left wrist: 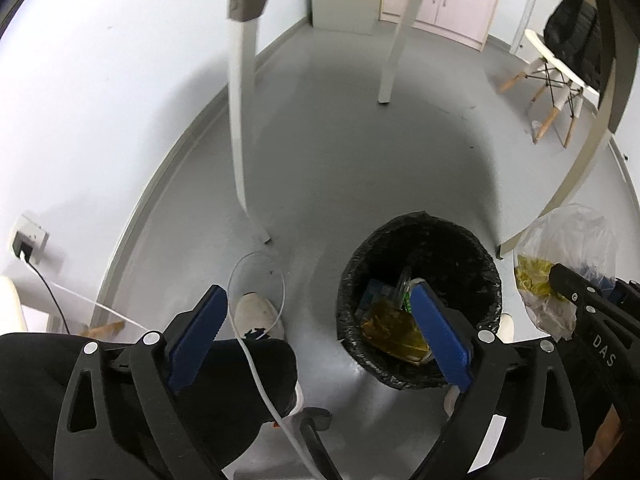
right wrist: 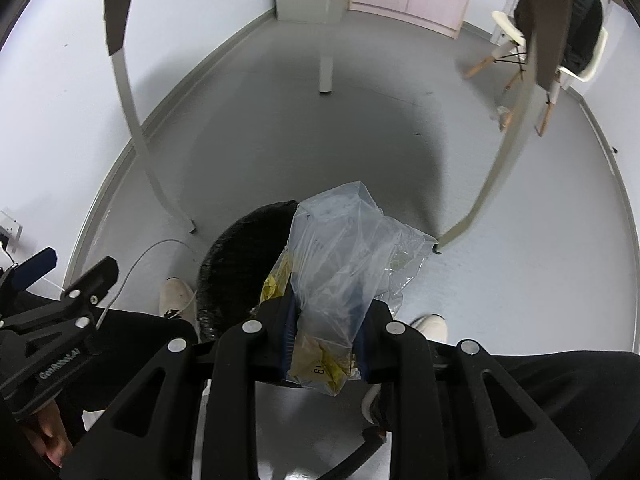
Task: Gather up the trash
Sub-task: 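Open the right tool over the bin to drop the clear bag, then raise both open tools from the bin up toward the tabletop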
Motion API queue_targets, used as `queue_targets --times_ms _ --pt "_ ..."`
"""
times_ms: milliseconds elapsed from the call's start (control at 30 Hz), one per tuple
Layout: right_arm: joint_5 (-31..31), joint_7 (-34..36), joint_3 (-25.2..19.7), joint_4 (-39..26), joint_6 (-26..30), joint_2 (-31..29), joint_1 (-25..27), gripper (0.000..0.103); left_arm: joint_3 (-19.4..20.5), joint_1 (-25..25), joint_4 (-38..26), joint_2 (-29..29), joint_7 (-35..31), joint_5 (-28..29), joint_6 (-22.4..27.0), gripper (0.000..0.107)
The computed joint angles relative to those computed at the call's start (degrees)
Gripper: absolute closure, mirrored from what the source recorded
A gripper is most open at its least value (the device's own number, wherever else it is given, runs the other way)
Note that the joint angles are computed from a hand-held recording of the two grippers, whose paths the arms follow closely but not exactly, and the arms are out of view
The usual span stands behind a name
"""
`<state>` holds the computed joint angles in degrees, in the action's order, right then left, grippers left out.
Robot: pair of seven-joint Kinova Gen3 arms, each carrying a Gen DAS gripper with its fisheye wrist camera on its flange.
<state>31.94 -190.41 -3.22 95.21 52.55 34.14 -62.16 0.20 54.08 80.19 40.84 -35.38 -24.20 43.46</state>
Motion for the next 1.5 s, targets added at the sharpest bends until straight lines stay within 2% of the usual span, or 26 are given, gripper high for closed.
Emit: queue_targets --times_ms 267,400,467,533,600,833,933,1133,1500 --pt "-1.26 1.32 0.13 -0.39 -3.02 0.73 1.44 0.079 -0.34 -0.19 1.18 -0.69 0.69 -0.76 0.76 0.016" --pt "-1.90 2.02 0.56 -0.63 -3.24 1.09 1.49 0.073 -0.08 -0.50 1.29 -0.84 0.90 -0.74 0.91 0.015" --pt "-2.14 2.09 0.80 -1.20 -2.80 1.30 1.41 0.067 -0.04 -0.38 1.10 -0.76 1.11 -0.82 1.10 0.014" --pt "-2.08 1.48 1.23 -1.19 -2.34 1.29 1.02 0.054 -0.14 -0.39 1.45 -0.88 1.33 -1.02 0.67 0.014" --pt "-2.01 1.43 1.26 -1.49 -1.92 1.46 1.00 0.049 -0.07 -0.48 1.52 -0.91 1.39 -1.01 0.61 0.014" --pt "-0.34 -0.44 1.93 -1.43 -0.79 1.54 -0.35 0.019 -0.14 -0.63 2.54 -1.39 1.91 -1.13 -0.37 0.010" --pt "0.38 -1.72 2.02 -1.71 0.92 1.60 -0.98 0.013 0.17 -0.99 3.31 -1.96 1.72 -0.92 -1.11 0.010" --pt "1.50 -3.40 1.15 -0.58 2.33 0.22 -1.02 0.008 0.42 -0.86 3.96 -3.18 1.49 -0.74 -1.66 0.010" --pt "4.47 -9.23 -1.25 1.86 8.29 -3.82 -3.54 0.008 0.67 1.70 5.76 -7.26 3.03 -3.40 -2.69 0.010"
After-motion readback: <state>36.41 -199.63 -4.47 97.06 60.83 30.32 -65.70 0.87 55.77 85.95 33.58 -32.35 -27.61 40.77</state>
